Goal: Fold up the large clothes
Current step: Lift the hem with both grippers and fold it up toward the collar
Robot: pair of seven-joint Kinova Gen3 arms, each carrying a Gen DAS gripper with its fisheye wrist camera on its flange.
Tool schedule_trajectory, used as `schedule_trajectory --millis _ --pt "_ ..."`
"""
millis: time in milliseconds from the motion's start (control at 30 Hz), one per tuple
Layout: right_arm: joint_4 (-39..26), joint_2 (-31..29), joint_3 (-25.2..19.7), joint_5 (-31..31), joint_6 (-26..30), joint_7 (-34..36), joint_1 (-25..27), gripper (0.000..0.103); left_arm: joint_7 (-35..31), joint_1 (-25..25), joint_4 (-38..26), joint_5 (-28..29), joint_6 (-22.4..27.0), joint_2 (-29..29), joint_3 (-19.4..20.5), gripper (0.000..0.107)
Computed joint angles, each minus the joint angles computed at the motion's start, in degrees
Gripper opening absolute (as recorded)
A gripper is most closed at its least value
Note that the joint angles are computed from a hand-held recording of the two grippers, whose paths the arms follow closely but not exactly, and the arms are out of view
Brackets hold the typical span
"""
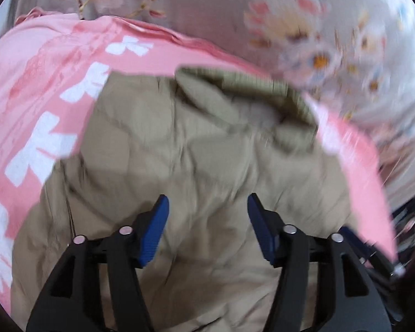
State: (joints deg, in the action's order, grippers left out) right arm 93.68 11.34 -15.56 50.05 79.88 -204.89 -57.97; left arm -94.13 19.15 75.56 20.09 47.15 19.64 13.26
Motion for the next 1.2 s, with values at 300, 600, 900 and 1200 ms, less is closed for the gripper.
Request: schedule_trajectory --millis 300,600,900,1200 --pt "10.87 -8.28 1.58 6.74 -19.29 -11.28 12.77 0.046 10.28 0.93 -23.89 2.36 10.7 15.79 0.5 0.063" --pt "14.52 -5.78 4.55 4.85 -37.33 -13.86 25.09 0.04 11.96 4.22 -34.98 -0.04 14.86 23.89 -0.04 0.047" --pt "12.37 -5.07 4.22 7.68 -27.87 -9.21 20.22 0.003 4.15 1.4 -28.67 2.67 9.78 21.19 1.72 0.004" --pt "15.28 -3.62 6.26 1.02 -34.55 -4.56 22.18 0.0 0.2 3.51 -20.03 -1.5 3.62 19.41 0.01 0.004"
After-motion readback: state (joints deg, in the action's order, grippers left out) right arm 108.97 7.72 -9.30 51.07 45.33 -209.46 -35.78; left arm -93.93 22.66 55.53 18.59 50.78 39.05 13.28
